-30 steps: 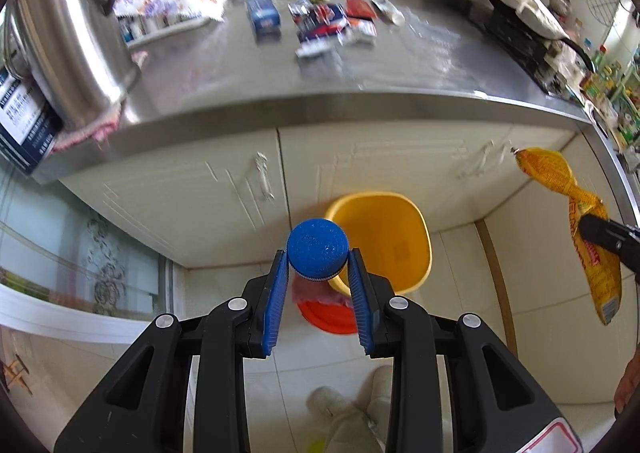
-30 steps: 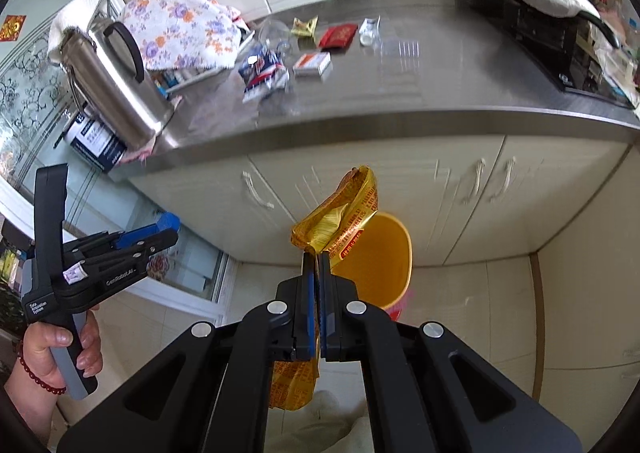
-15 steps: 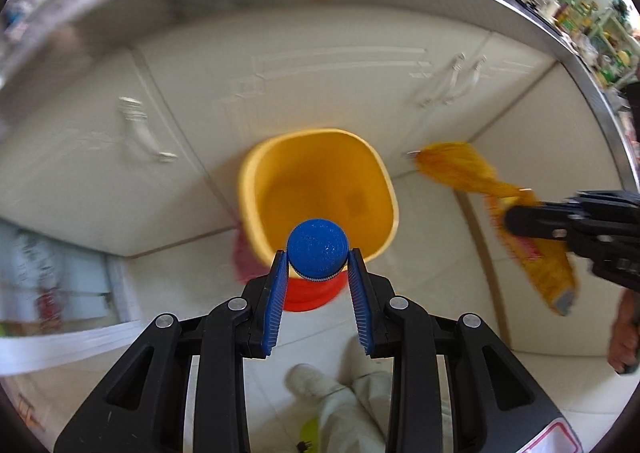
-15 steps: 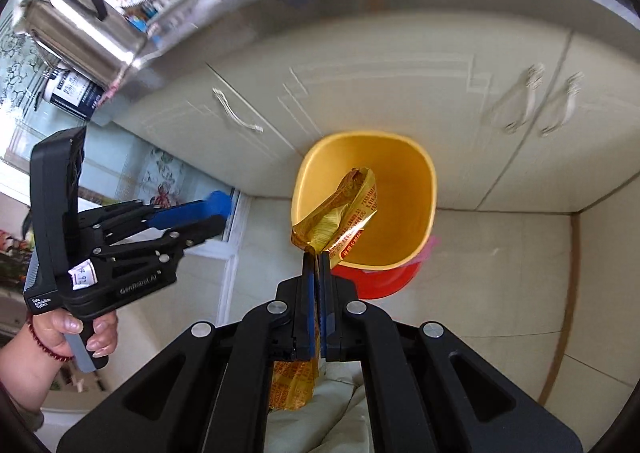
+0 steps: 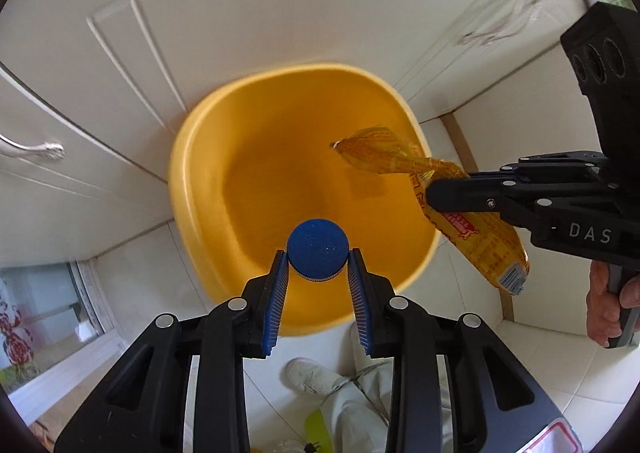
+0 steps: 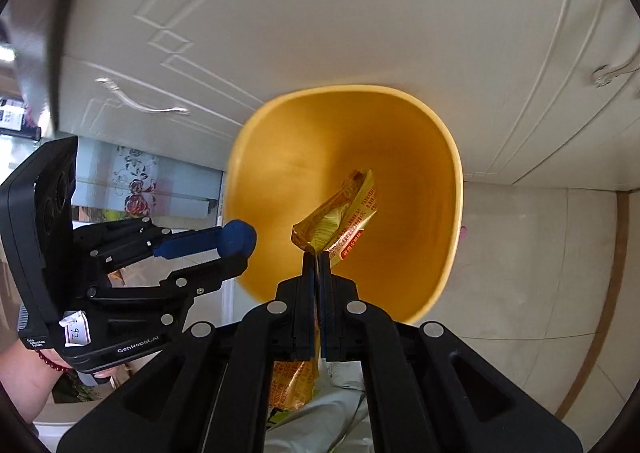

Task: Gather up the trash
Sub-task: 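Open the left tool to drop the cap while the right tool releases the wrapper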

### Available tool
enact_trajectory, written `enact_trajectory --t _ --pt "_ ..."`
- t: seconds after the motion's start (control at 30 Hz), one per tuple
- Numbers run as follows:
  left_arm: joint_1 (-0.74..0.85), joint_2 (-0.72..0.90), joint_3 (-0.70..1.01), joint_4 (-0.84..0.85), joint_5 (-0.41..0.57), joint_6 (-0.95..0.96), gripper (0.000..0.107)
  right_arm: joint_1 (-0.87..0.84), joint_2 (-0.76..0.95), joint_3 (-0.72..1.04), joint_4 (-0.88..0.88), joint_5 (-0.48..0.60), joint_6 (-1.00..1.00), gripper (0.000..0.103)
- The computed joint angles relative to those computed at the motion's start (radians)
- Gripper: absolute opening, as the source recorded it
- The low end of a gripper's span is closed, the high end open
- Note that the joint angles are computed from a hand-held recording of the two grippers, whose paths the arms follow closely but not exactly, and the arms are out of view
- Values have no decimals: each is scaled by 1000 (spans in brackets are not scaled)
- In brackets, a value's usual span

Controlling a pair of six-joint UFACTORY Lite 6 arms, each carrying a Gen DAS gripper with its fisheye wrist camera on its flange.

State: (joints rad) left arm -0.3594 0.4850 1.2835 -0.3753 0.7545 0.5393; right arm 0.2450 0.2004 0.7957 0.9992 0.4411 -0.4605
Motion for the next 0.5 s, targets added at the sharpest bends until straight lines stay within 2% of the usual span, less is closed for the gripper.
enact_trajectory --t 0.33,0.37,0.4,0.43,0.5 --pt "-32 107 66 3 -15 -42 31 -44 127 7 303 -8 -283 7" --pt "-36 107 60 3 -20 -44 34 -41 135 12 323 -6 -294 7" --pt "-40 107 55 4 -23 -50 43 -67 128 2 314 3 -306 9" --pt "-41 123 65 10 -33 -56 53 -68 136 6 328 2 -313 14" --pt "-46 120 58 21 -45 -69 56 -70 133 -1 363 -10 -330 46"
